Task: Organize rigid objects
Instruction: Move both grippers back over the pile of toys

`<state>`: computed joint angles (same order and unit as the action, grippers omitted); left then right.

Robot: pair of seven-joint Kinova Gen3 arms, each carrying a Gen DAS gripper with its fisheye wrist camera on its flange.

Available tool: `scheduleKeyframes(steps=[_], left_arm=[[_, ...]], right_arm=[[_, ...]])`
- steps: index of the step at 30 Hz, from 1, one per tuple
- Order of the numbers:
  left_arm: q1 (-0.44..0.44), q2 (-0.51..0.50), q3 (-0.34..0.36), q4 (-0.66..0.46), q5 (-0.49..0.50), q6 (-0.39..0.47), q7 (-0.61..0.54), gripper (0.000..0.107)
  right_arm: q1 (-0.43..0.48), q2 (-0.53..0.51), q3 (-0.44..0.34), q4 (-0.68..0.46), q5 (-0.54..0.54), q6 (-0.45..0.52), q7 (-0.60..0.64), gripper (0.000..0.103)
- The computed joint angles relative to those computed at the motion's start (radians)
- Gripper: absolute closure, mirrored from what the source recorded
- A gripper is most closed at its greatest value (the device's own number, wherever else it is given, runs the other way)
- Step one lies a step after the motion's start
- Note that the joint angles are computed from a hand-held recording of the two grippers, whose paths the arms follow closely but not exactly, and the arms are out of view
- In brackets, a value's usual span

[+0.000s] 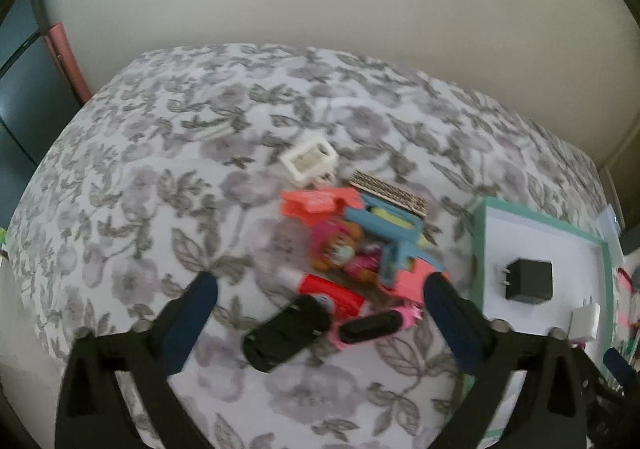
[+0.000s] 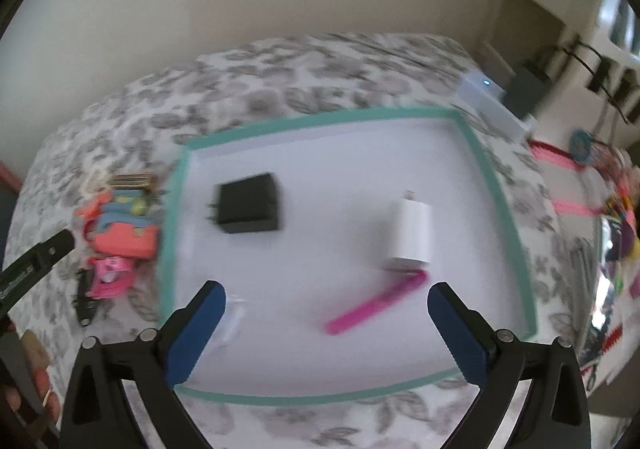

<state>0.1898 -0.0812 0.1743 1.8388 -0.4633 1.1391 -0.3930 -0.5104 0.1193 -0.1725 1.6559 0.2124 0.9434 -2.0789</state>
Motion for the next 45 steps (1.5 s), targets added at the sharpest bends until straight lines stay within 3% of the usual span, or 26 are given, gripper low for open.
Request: scheduleKeyframes(steps=[8, 22, 39, 45], left_arm=[[-0.047, -0.073, -0.004, 0.031, -0.03, 0.031, -0.006, 0.005], [-0.177, -0.169, -0.033, 0.089, 0.041, 0.033, -0.083, 0.005], [-0.25, -0.158, -0.105, 0.141, 0.179, -0.016, -0.226, 0.005], [-0.268, -0.132, -0.144, 0.161, 0.263, -0.057, -0.292, 0.005]], right_arm=[[-0.061, 0.02, -0.04, -0.033, -0.03, -0.039, 0.036, 0.0], [-0.146, 0.083, -0.055, -0.083, -0.1, -0.065, 0.084, 0.0], [-0.208, 0.18, -0.065, -0.13, -0.169, -0.073, 0.164, 0.0], [-0.228, 0.208, -0.041, -0.132, -0.14, -0.095, 0.132, 0.0]])
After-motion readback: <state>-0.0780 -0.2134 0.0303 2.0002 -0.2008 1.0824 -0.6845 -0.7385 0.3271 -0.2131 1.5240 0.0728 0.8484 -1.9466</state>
